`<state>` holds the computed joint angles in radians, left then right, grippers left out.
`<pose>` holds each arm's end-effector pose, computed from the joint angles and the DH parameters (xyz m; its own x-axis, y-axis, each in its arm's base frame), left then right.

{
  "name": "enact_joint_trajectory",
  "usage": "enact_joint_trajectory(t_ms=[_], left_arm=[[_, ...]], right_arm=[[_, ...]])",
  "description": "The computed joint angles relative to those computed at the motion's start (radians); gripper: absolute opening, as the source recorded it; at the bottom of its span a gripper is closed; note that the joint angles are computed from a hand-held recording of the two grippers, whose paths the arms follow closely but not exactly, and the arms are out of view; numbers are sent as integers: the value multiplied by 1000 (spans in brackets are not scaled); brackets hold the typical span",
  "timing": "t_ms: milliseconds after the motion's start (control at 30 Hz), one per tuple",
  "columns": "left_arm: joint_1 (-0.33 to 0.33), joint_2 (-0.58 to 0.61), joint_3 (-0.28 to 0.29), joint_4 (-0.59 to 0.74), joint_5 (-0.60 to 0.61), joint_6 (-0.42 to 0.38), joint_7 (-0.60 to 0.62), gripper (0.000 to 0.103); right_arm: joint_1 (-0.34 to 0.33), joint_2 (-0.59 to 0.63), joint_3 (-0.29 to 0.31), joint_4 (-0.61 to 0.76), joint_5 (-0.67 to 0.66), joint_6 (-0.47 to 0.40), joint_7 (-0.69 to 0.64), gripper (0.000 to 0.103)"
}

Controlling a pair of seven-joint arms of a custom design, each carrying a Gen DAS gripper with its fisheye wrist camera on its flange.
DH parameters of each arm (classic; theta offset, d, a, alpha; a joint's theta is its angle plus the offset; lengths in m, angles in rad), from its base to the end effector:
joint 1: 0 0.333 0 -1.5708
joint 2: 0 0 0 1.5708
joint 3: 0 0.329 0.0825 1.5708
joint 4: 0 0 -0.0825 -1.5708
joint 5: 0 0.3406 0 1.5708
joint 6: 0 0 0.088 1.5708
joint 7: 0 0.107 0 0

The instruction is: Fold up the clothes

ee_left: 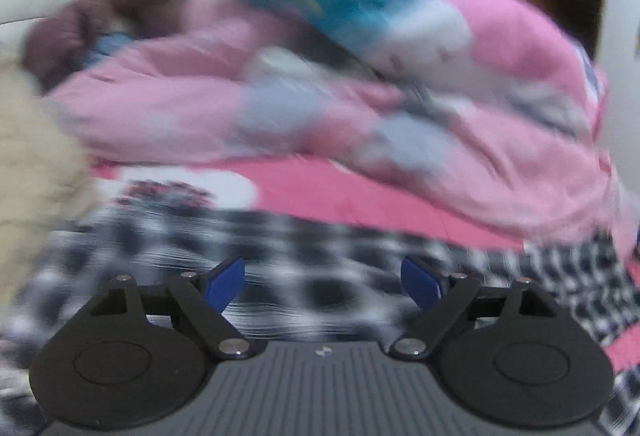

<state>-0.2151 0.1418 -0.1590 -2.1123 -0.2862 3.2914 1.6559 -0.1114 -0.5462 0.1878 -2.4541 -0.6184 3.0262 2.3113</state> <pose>0.5507 -0.1796 0.5144 -0.2283 -0.9587 0.1697 -0.5395 -0.0205 -0.8417 0.3767 0.0917 0.6328 -0.0637 -0.9979 0.0115 -0.4156 0.0160 -0.9094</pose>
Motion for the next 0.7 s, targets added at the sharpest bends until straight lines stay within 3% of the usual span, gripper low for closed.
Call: enact_joint_trajectory(t_ms=[67,100,167,200,233,300,367,467,567,633,700], left_arm=[[-130,63,175,64,351,-48,-263,83],[-206,91,262,98,459,-79,-340,79],[-370,127,424,111,466,-105,-344,78],[-424,142,464,105,364,-109,-253,78],[-444,149,469,98,257,-111,-156,79],[-408,156,426,92,223,-104,-121,80],[-367,156,386,95,235,-104,-129,82],[-383,154,409,85,282,-93,-162,82],[-366,149,393,77,296,-86,-171,82],[-345,146,370,73,295,-83,-170,82],[-329,147,352,75,291,-83,-167,82]], right_arm=[[39,160,-24,27,-8,51,-46,14],[36,247,-11,65,-17,76,-69,14],[73,420,-29,164,-30,118,-128,14],[74,495,-20,216,1,137,-182,14],[50,567,24,265,103,152,-303,14],[-43,714,173,390,392,145,-641,17],[-66,847,235,545,469,63,-782,25],[18,1000,174,762,448,-55,-838,26],[38,1088,180,898,492,-149,-911,27],[18,1131,222,969,543,-231,-997,27],[29,1141,215,995,564,-269,-1039,27]])
